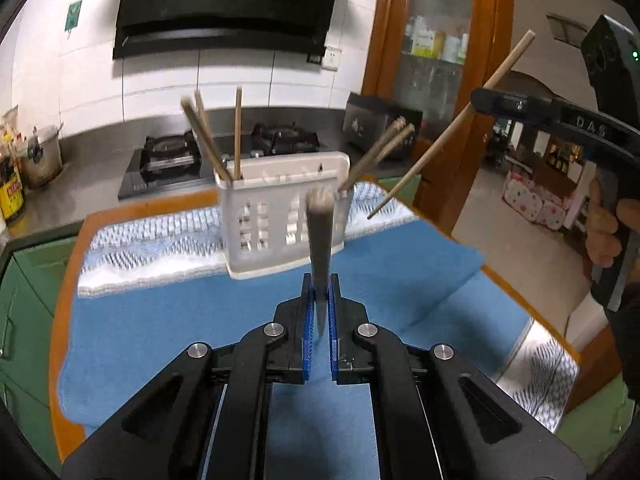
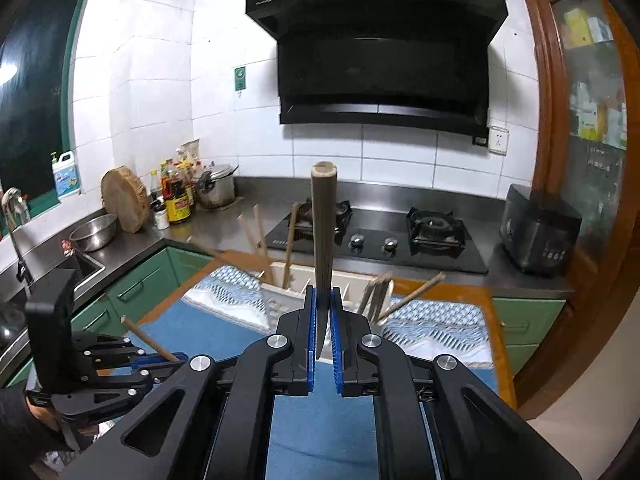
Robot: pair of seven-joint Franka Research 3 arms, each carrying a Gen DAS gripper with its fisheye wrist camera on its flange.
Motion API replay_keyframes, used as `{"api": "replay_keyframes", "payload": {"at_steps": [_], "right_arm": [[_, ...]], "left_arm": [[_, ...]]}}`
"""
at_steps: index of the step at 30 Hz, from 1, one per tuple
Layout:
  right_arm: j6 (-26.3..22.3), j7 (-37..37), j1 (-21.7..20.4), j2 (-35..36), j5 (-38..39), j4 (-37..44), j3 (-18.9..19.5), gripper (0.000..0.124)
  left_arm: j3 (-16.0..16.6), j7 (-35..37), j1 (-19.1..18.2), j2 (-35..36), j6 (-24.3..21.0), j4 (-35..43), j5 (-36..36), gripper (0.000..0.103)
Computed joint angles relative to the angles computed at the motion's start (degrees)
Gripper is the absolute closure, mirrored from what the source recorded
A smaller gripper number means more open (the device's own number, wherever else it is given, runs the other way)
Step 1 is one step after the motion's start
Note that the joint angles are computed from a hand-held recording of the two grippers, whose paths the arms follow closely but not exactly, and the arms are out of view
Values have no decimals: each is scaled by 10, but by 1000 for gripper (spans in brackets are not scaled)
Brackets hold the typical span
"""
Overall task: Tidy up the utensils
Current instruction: 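Lower both tools' chopsticks upright into the white holder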
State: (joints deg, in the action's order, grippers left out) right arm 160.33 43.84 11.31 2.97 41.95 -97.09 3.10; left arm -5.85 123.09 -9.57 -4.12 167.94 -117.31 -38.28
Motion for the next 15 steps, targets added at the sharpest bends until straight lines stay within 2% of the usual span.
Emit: {"api": "replay_keyframes", "payload": {"at_steps": [11, 15], "right_arm": [[-23, 96, -10, 97, -109, 151, -3, 117], [-38, 137, -9, 142, -161, 213, -5, 117]], "left_arm": [[-31, -72, 42, 79, -19, 179, 95, 98], [-39, -135, 56, 116, -15, 247, 173, 98]]}}
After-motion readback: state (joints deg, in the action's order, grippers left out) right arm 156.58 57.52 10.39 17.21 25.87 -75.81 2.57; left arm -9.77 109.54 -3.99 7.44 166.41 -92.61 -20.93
